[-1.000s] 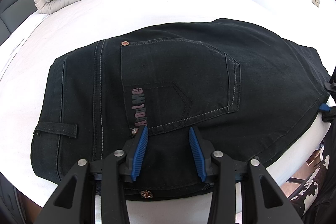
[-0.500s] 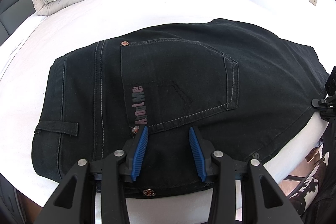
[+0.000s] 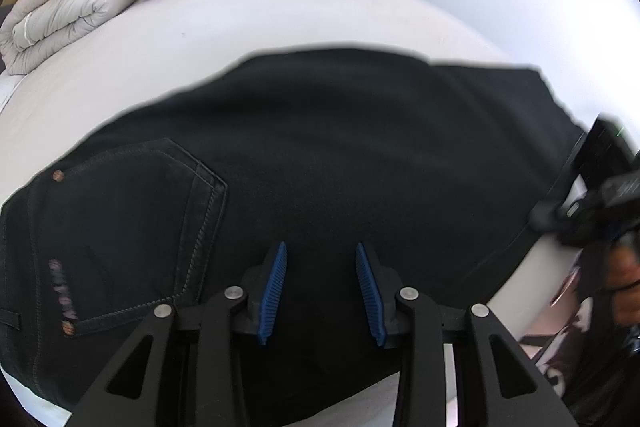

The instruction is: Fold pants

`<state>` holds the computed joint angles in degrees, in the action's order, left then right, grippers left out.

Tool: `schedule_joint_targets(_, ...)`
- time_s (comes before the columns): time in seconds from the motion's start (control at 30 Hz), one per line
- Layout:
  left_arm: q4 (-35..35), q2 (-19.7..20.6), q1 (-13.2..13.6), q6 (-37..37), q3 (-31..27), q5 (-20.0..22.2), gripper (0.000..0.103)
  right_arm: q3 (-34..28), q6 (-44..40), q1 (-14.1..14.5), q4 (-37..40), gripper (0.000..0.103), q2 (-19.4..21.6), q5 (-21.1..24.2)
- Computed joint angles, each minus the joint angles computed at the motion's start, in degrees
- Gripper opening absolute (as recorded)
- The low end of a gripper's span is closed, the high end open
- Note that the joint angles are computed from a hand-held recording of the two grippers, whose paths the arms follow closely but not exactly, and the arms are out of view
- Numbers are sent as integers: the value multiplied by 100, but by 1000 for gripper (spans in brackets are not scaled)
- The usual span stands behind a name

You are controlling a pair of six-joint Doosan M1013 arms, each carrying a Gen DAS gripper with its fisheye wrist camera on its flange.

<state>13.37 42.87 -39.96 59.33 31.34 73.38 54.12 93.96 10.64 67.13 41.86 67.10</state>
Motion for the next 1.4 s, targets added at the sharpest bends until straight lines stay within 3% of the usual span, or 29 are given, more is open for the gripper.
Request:
schedule_joint_targets(0.1, -76, -267, 36, -230, 521, -435, 39, 266, 32, -116, 123, 4, -151, -276)
schedule_joint_targets(0.2, -230, -402, 74, -78, 751, -541, 39, 528, 59, -245, 368, 4, -265, -507)
schedule_joint_targets(0.43, -212, -266, 63, -45, 515, -366, 39, 554, 265, -330, -18, 0, -335, -569)
schedule_joint_targets(0.67, -161, -277, 3, -124, 557, -412, 39, 702, -103, -405, 309, 1, -353, -564)
schedule_joint_targets(0.83, -136, -377, -22, -188, 745, -531, 39, 858, -50, -531, 148, 4, -515, -896)
schedule_joint_targets(1.0, -129, -375, -29, -203, 742, -528, 39, 1423, 15, -826, 603, 0, -774, -1453)
schedule_joint_targets(1.4, -114, -308, -32, -197, 617, -427, 39, 1566, -273, -946, 520, 1, -884, -1345)
